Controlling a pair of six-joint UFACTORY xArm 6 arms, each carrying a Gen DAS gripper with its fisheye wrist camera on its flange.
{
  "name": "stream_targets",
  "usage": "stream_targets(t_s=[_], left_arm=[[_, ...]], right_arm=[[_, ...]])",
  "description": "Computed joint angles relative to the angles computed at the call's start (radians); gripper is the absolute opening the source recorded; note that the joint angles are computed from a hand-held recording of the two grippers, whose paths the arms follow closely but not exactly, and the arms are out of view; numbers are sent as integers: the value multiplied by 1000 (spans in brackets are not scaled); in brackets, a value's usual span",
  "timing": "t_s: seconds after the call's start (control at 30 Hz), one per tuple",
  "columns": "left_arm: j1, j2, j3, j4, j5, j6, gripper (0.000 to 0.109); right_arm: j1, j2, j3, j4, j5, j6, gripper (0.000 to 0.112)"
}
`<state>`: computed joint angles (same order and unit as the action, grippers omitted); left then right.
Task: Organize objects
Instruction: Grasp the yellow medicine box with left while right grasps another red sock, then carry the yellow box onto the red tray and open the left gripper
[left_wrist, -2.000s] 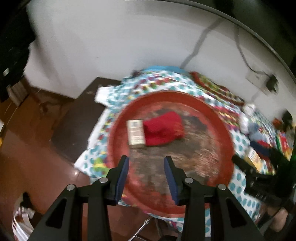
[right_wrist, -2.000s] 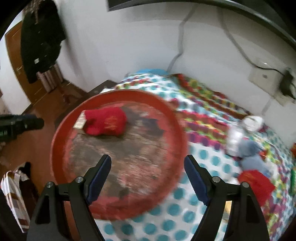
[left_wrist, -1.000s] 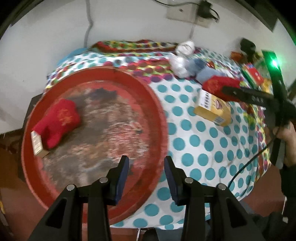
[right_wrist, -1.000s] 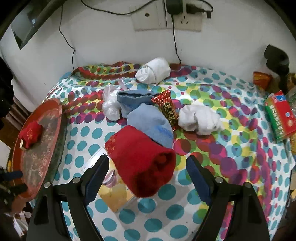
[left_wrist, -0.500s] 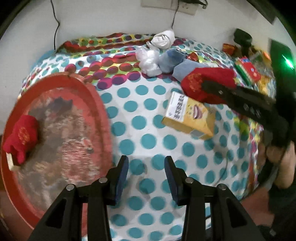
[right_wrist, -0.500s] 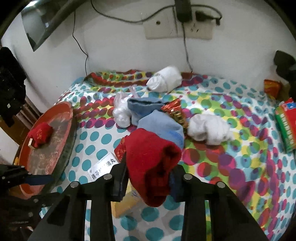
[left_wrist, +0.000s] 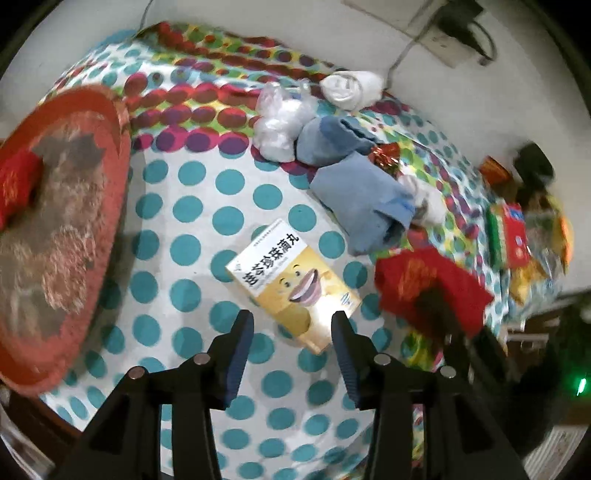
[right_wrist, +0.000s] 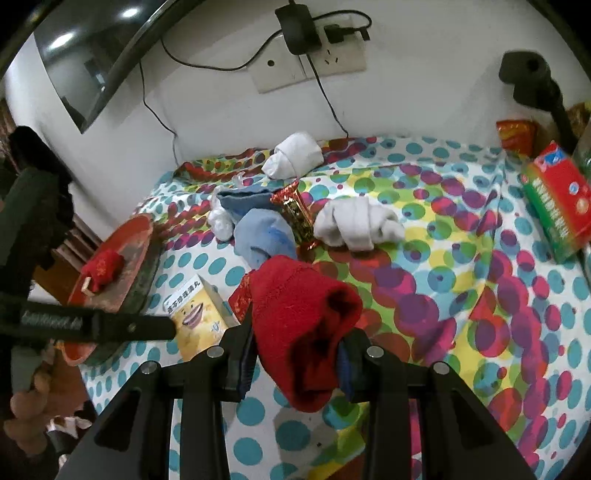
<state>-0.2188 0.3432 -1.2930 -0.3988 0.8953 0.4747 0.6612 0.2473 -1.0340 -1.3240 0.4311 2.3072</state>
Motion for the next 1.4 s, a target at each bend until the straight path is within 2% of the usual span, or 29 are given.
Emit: stream_targets(t_s=[0.23,0.33,0.5,0.63,0.73,0.87,0.93,1.03,1.2,1.4], left_arm=[[-26,4,29,21,-82,-236,49],[-30,14,26,-4,-98,-275,51],[-48,30,31,53,-148,-362,53],[-61,40,33,62,-189,-421,59],[-80,52,32,104,-209,-450,61],[-92,64,39,108,-212,-441,61],[-102,43,77,118,-271,-430,61],[-105,41,90,121,-289,-386,61],[-118,23,131,118,-362,-249,58],[-120,-30,202,164,-461,-168,56]], right_arm=[[-42,12,21,-274,-99,253,34],[-49,24,15,-379,-117,353,35],[-62,38,8,-533,-141,508,35],[-68,45,4,-587,-147,559,36],[-69,47,7,-591,-141,561,36],[-67,51,7,-529,-120,491,36],[-62,52,7,-470,-101,422,36],[-57,51,8,-420,-80,365,36],[-55,54,4,-356,-63,313,36],[-51,61,-4,-256,-45,229,36]])
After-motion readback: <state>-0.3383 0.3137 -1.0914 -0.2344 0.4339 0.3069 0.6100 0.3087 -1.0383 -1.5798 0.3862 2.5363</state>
